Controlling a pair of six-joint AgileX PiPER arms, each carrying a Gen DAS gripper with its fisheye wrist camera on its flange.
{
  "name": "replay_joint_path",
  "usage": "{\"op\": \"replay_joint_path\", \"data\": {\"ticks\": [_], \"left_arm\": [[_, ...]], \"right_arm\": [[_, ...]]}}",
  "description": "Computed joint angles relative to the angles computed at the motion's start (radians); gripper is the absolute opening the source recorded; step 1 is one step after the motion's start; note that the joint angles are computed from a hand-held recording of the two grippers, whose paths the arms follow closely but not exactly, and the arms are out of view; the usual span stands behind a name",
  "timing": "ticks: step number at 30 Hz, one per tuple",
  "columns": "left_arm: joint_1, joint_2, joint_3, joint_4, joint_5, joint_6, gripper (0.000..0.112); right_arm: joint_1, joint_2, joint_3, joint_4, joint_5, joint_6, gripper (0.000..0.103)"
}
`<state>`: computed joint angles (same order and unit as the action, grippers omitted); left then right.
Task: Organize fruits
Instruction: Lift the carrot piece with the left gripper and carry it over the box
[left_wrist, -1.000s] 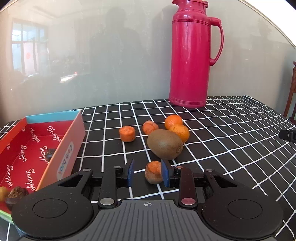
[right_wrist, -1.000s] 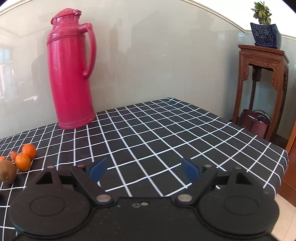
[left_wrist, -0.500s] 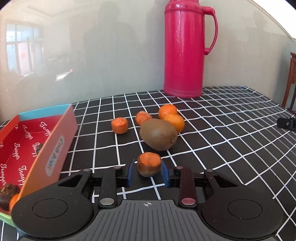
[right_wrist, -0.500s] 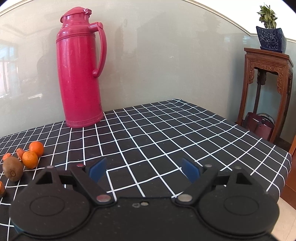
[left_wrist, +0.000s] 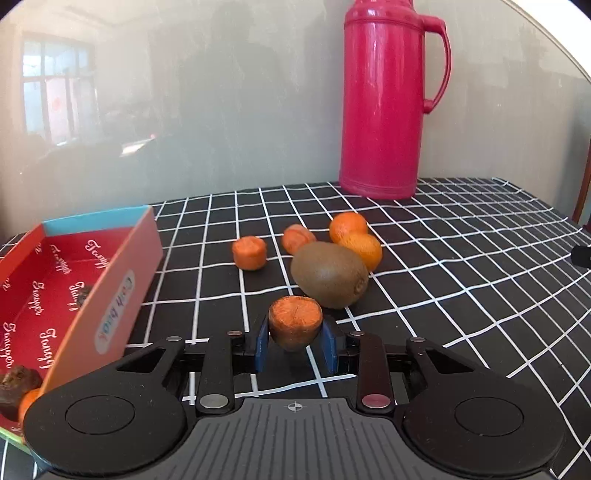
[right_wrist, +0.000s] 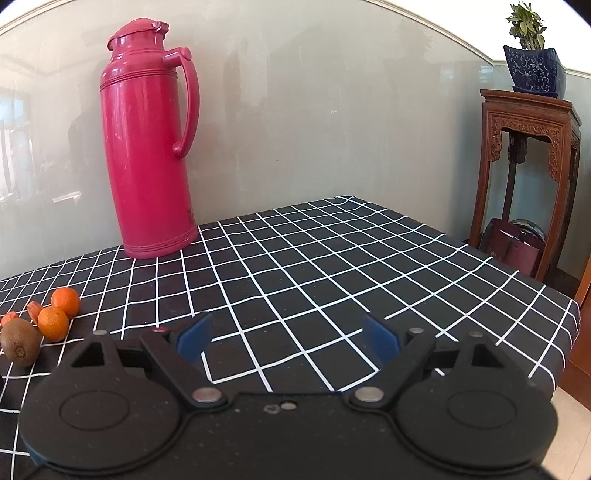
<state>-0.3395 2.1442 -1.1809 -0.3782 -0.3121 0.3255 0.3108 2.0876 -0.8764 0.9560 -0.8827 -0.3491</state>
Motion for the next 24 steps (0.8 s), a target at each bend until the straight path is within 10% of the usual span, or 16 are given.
{"op": "replay_joint_path", "data": {"ticks": [24], "left_arm": [[0.299,-0.238,0.313,0.301,-0.159,-0.250,0.031]], "right_arm": [[0.218,0.079,-0.234,0.156,0.067,-0.209,0.088]]}}
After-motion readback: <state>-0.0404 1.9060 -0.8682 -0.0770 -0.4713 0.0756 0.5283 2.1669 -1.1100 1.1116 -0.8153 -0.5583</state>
